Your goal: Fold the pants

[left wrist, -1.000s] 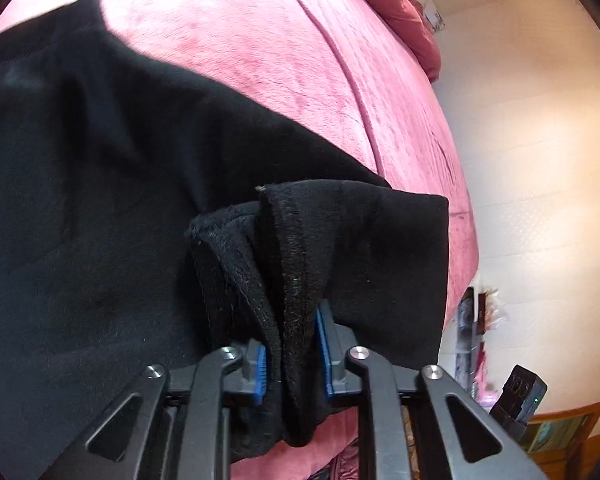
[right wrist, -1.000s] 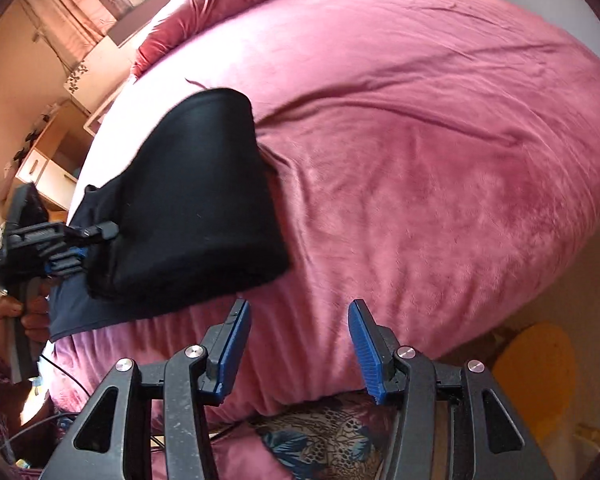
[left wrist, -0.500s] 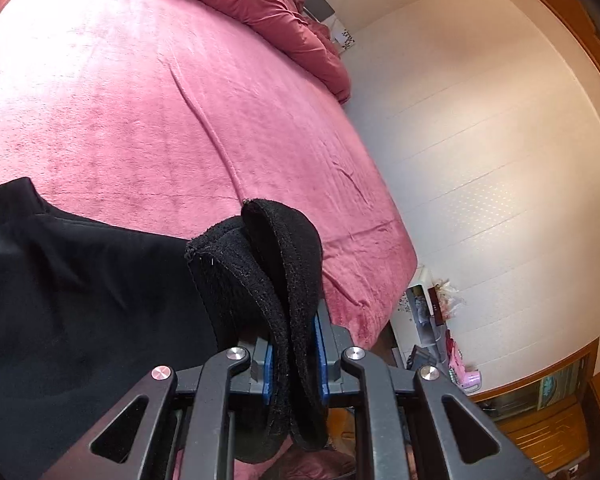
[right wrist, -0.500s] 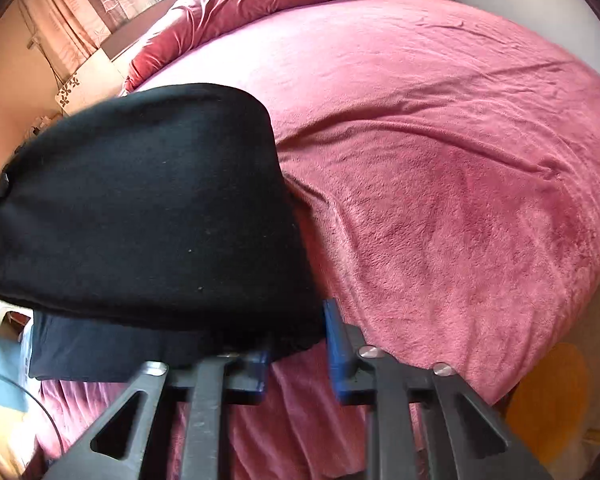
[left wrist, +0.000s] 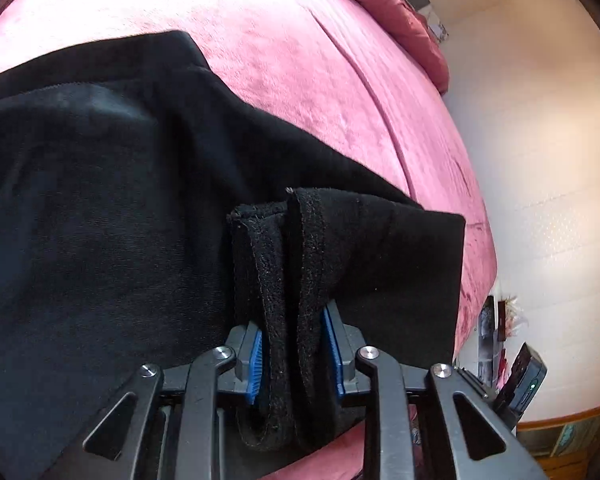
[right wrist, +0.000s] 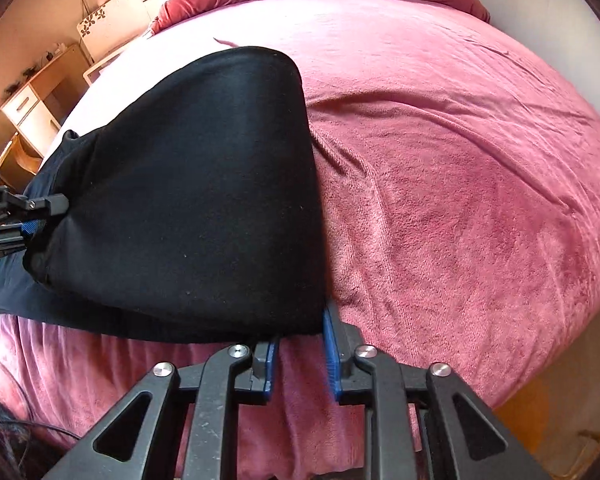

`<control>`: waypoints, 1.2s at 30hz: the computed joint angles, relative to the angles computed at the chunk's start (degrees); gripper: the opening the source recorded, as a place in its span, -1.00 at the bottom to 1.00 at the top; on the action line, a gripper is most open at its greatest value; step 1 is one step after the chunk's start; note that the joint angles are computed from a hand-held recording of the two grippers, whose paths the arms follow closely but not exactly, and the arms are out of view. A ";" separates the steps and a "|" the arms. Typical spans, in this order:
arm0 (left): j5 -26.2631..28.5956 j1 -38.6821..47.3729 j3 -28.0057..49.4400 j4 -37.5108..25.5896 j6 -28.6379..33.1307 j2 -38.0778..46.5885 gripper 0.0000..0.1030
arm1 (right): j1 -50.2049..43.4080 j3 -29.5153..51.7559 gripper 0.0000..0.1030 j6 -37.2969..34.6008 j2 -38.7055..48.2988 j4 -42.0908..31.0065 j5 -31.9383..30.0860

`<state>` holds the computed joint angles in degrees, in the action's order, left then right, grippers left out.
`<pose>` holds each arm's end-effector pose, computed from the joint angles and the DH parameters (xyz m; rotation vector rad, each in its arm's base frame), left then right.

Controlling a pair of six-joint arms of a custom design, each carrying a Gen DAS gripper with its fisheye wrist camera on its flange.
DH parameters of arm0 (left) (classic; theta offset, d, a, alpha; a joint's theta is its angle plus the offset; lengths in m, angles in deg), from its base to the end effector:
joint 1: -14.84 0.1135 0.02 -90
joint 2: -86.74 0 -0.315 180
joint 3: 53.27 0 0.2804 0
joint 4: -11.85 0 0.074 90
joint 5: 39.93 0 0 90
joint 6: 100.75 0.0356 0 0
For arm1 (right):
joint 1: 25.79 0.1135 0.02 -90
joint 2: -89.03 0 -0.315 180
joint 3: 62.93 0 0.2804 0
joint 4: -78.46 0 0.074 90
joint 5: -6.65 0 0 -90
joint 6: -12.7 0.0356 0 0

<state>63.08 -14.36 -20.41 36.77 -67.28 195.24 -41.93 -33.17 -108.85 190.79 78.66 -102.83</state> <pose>0.2216 -0.1330 0.0565 -0.5224 2.6059 -0.8666 0.1997 -0.0454 0.0530 -0.4365 2.6713 0.2496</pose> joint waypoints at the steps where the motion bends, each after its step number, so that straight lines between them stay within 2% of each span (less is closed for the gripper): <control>1: -0.91 0.04 -1.17 1.03 -0.27 -0.52 -0.46 | -0.48 0.70 -0.43 -0.80 -0.23 -1.67 -0.02; 4: -0.95 1.24 -3.37 3.40 -0.15 -3.11 -0.41 | -4.43 3.27 -0.23 -6.03 -0.19 -8.76 -1.35; 7: 1.78 4.21 -2.60 2.39 0.37 -2.77 -0.34 | -8.85 5.30 -0.22 -12.41 -4.77 -17.56 -3.94; 8: 2.10 4.78 -1.78 1.81 0.30 -2.05 -0.34 | -9.91 6.15 -0.22 -13.17 -6.73 -20.29 -5.15; 9: 2.69 6.12 -0.10 -1.44 1.23 -2.88 -0.34 | -10.42 6.93 -0.22 -13.23 -8.47 -22.28 -6.46; 12: 0.27 4.88 2.44 -5.05 2.40 -2.73 -0.36 | -8.29 9.16 -0.22 -9.54 -11.53 -24.96 -10.98; 14: -0.78 4.30 3.10 -6.89 3.09 -3.46 -0.38 | -3.41 10.15 -0.22 -4.06 -12.11 -23.10 -12.33; 16: -4.14 0.87 6.30 -9.60 1.73 -2.36 -0.38 | 2.93 11.35 -0.22 2.72 -10.88 -18.82 -11.88; 19: -5.62 -0.98 7.49 -11.33 1.76 -1.75 -0.38 | 11.67 13.86 -0.22 10.91 -7.86 -13.88 -9.74; 21: -8.30 -2.81 8.58 -12.97 2.61 -1.34 -0.38 | 16.59 15.29 -0.22 15.50 -4.08 -9.96 -5.43; 23: -11.04 -4.64 9.61 -14.85 3.46 -0.93 -0.38 | 20.74 17.09 -0.25 18.26 1.06 -6.81 2.58; 25: -14.07 -6.36 11.38 -17.40 4.85 -0.43 -0.33 | 21.46 18.44 -0.29 18.58 6.71 -3.49 6.67; 26: -15.96 -7.43 12.41 -18.67 5.48 0.06 -0.33 | 20.59 17.78 -0.28 18.25 8.17 -0.78 6.05; 28: -18.99 -8.45 13.61 -20.84 6.75 0.59 -0.33 | 21.16 15.38 -0.28 18.84 7.20 3.04 6.76; 33: -22.76 -10.65 14.38 -23.95 5.76 -1.58 -0.33 | 18.65 12.15 -0.22 15.80 4.85 4.52 3.54; 36: -25.30 -11.79 13.14 -25.67 5.43 -4.28 -0.33 | 17.34 11.01 -0.14 15.49 1.89 2.70 2.22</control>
<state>37.78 -26.15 -7.27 11.10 -61.85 190.96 -24.59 -22.16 -93.36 192.68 81.36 -100.61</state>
